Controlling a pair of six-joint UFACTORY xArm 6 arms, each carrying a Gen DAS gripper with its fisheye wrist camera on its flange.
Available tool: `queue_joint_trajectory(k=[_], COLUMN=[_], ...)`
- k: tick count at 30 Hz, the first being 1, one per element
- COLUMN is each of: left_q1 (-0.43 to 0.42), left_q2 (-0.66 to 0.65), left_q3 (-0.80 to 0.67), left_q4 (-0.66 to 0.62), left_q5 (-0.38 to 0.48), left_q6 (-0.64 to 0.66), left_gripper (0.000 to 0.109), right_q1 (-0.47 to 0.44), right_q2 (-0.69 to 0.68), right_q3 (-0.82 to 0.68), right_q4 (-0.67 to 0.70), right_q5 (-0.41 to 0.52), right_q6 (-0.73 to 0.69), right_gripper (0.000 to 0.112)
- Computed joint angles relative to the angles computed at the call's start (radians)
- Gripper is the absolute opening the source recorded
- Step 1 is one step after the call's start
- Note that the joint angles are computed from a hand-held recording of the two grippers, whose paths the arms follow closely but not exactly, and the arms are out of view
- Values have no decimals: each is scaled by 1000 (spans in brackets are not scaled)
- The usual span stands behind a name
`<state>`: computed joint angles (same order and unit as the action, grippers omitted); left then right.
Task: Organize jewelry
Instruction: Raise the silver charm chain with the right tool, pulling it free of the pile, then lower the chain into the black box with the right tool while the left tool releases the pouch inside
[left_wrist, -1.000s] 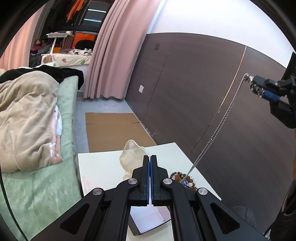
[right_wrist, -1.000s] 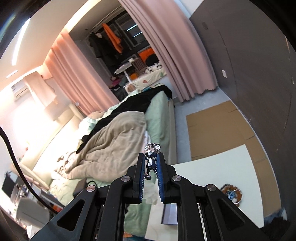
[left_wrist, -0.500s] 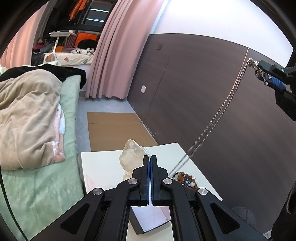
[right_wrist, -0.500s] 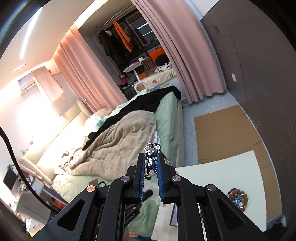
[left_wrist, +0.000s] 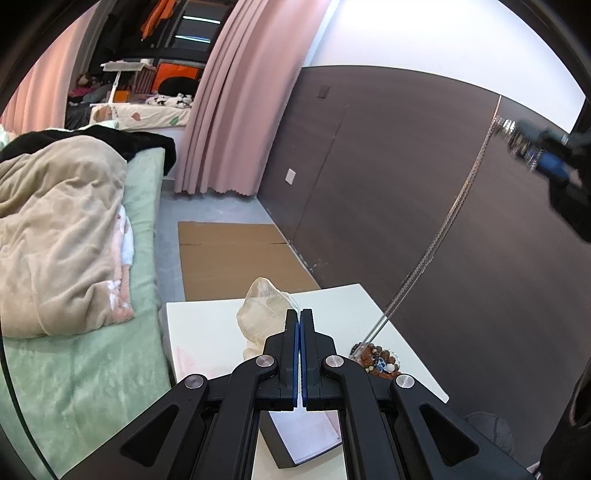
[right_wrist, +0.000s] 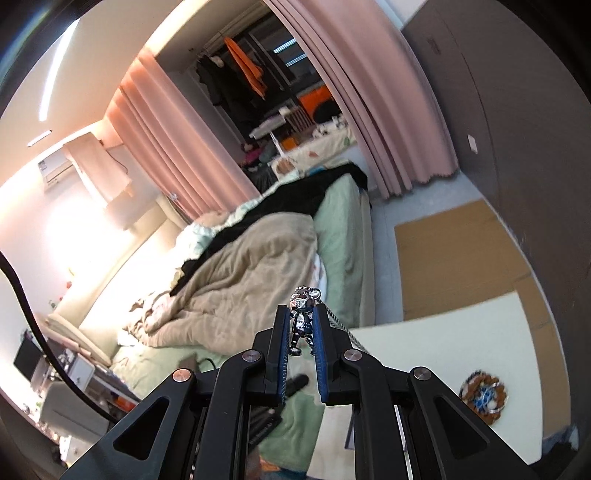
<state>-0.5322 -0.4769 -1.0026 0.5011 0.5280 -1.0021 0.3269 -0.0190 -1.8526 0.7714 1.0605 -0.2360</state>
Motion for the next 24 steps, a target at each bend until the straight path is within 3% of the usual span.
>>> queue_joint_trajectory(k=[7,24], left_q1=[1,8], left_q2=[-8,-24], left_q3=[8,30], left_q4=[7,-3], left_q5=[-2,9], left_q6=[-9,-10], left_gripper=[0,0], right_q1=[18,49], right_q2=[-4,3], right_q3=[-38,173], right_q4=[-27,-28], right_q5=[-17,24], right_q6=[-3,-54], right_gripper=[14,7])
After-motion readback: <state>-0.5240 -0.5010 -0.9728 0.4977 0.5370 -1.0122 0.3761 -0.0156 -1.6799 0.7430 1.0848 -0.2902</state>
